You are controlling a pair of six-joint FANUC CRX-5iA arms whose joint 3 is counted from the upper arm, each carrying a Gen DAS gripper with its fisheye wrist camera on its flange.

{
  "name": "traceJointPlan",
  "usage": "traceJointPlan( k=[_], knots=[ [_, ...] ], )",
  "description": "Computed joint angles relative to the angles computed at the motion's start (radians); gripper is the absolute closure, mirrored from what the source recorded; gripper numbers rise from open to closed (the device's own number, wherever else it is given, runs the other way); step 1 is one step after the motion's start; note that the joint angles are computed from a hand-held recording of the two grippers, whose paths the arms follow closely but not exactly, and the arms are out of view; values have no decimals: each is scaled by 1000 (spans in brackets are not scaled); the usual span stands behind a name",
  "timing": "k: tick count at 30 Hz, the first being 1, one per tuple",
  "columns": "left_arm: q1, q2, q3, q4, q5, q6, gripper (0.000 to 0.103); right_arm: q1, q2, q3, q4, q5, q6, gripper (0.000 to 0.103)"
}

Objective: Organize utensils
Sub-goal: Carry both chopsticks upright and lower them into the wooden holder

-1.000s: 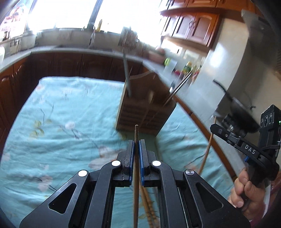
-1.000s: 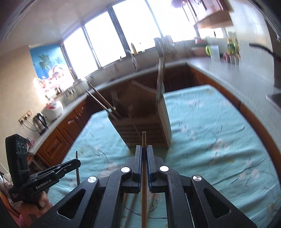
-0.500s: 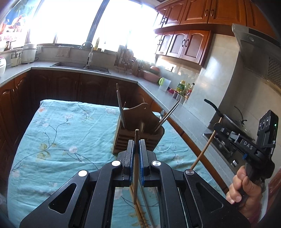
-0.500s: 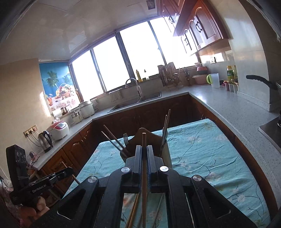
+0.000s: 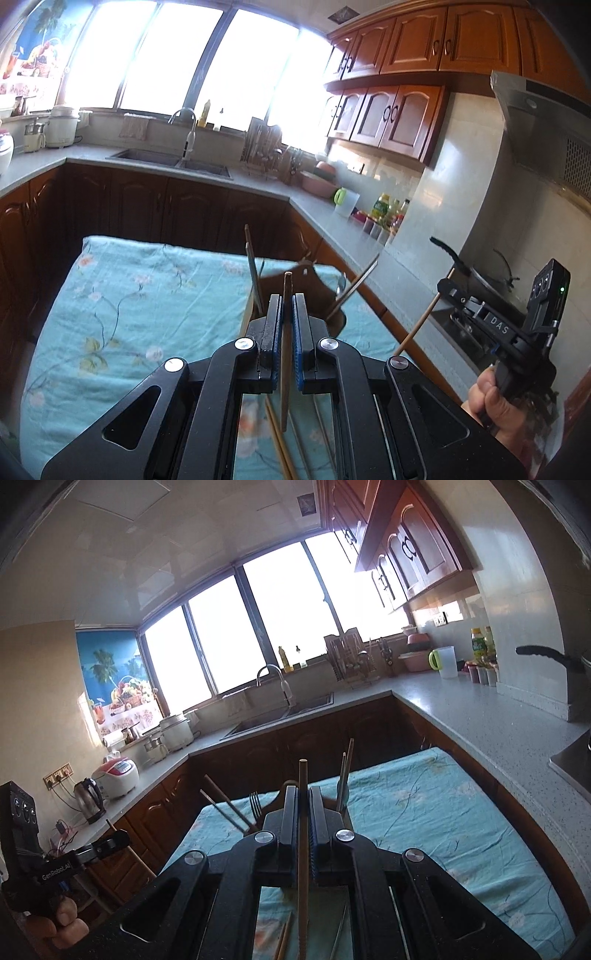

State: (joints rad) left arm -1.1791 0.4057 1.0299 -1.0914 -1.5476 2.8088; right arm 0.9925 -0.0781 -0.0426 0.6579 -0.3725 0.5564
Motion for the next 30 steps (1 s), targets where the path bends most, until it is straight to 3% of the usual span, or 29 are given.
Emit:
traceJointPlan(
  k=[8,15,18,27,30],
  knots=[
    [25,45,108,-95,28,-94,99,-84,66,5,326,128,-316,98],
    [83,96,211,-143,59,-131,99,-198,151,56,784,193,-741,98],
    [112,127,250,-134,54,-151,99,-224,186,84,911,191,-851,98],
    [151,175,227,-72,23,-156,99,-269,219,49,1166,219,-1088,98],
    [165,165,181,-40,16,-131,98,-263,218,23,1156,214,-1080,98]
  ],
)
